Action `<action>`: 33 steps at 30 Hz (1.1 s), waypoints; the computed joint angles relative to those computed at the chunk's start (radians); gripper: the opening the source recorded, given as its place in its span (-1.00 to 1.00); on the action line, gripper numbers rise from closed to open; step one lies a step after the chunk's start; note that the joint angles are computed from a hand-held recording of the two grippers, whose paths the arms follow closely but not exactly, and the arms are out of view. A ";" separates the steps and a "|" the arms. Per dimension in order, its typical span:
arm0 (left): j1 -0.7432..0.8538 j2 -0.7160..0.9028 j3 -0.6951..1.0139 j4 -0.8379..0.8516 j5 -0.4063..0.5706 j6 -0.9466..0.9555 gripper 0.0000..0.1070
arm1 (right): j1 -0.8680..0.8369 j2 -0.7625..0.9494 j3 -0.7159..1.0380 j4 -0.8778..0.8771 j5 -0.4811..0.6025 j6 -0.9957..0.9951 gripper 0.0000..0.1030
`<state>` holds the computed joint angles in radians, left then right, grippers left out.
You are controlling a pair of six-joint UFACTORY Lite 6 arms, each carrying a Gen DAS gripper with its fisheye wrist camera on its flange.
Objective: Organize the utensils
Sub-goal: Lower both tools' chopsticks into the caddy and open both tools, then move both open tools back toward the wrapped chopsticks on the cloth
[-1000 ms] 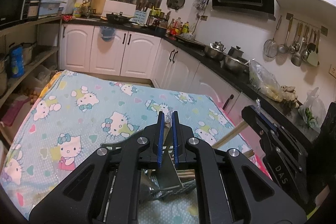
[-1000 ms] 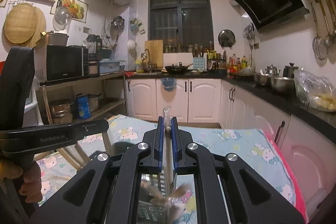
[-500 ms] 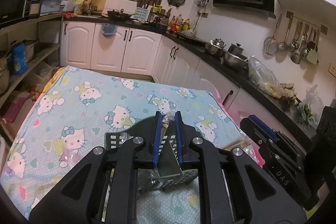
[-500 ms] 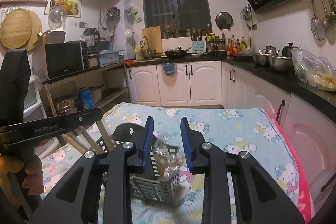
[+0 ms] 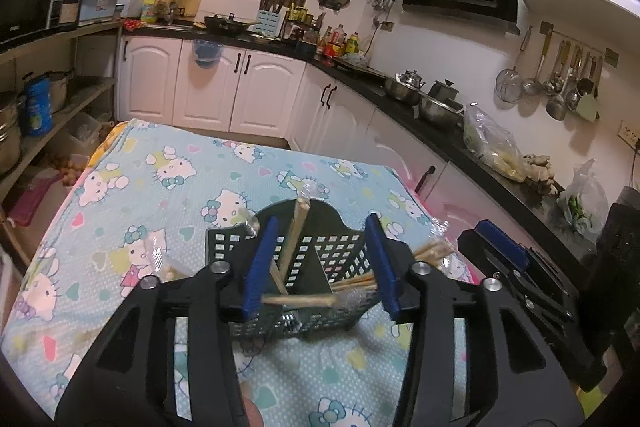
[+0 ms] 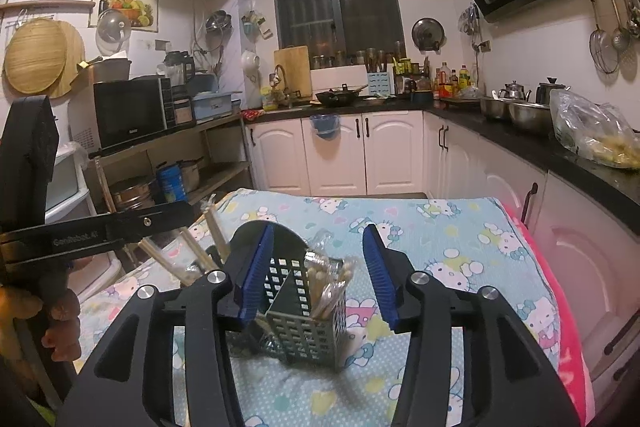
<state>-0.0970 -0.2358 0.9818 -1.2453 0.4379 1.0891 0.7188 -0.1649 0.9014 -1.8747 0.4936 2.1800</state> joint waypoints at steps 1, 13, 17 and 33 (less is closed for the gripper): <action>0.003 -0.010 -0.008 0.001 0.004 0.000 -0.21 | 0.007 -0.009 -0.006 0.014 0.004 -0.010 -0.08; 0.069 -0.156 -0.130 0.010 0.065 0.004 0.16 | 0.106 -0.121 -0.118 0.121 0.077 -0.060 0.10; 0.106 -0.214 -0.191 0.000 0.088 0.024 0.35 | 0.132 -0.152 -0.152 0.147 0.096 -0.068 0.16; 0.211 -0.357 -0.368 0.027 0.162 0.019 0.66 | 0.277 -0.239 -0.260 0.292 0.170 -0.108 0.26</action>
